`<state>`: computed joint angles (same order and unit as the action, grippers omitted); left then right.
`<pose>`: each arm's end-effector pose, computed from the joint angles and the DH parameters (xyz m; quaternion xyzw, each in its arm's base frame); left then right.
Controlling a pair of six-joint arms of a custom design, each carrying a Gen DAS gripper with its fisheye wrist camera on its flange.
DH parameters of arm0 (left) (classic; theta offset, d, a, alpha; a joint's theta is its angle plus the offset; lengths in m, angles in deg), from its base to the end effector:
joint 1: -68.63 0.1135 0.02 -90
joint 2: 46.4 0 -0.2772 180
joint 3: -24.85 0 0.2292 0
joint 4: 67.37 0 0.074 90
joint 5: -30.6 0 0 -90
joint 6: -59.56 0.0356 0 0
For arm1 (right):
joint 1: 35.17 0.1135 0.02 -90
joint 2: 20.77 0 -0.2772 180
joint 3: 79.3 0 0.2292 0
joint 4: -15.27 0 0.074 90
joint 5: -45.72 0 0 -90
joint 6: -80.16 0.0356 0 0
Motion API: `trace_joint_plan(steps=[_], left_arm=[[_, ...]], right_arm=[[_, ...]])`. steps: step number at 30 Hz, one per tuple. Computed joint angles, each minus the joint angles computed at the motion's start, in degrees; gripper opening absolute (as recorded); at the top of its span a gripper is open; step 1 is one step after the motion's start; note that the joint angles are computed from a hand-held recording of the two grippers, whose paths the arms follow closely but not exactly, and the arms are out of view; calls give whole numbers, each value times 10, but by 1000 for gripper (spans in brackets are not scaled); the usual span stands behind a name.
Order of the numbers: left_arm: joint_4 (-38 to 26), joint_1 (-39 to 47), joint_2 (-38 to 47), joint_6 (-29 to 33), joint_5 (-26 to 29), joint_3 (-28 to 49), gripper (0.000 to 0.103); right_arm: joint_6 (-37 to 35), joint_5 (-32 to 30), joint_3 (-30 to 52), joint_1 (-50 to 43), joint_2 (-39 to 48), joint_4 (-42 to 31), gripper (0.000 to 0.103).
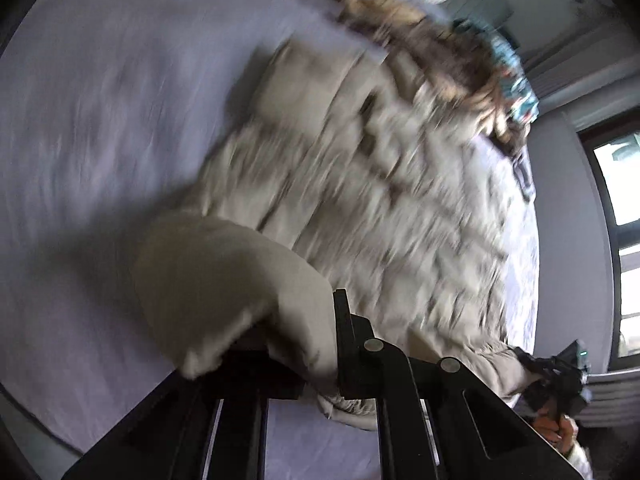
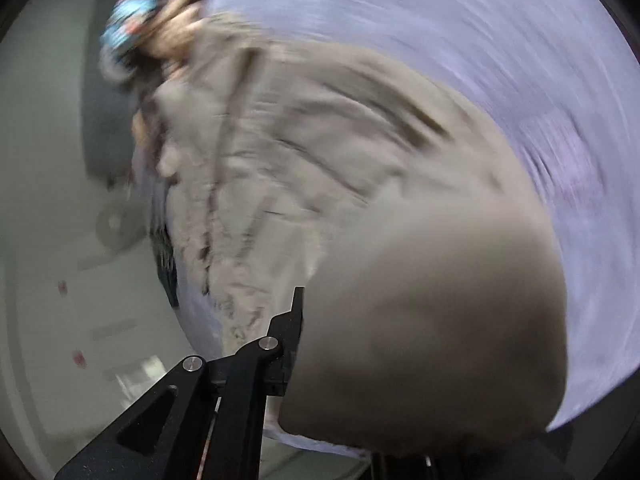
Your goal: Fold large clothes
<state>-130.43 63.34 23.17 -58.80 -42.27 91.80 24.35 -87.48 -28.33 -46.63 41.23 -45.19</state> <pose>0.1949 -0.0286 0.2644 -0.1626 0.9534 -0.1996 0.1572 0.1485 -0.0052 0.2196 0.3014 0.8688 0.3857 0.0750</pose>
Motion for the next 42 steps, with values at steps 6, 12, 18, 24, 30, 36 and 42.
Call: trace_joint_plan(steps=[6,12,18,24,30,36,42], left_arm=[[23,-7,146,10,-49,203,12],[15,5,394,62,-113,460,13],[-67,-1,666,75,-192,723,13],[-46,-11,784,72,-230,802,13],[-84,-5,811,73,-214,870,13],[60,8,643,78,-201,636,92],[94,-1,596,114,-124,596,77]], right_arm=[[-76,37,289,53,205,-14,9],[-62,88,570,101,445,-4,9],[-15,155,758,135,664,10,9],[-6,166,815,141,782,47,9],[-13,146,858,136,813,31,10],[-61,142,800,133,731,49,94],[-139,188,788,166,683,10,30]])
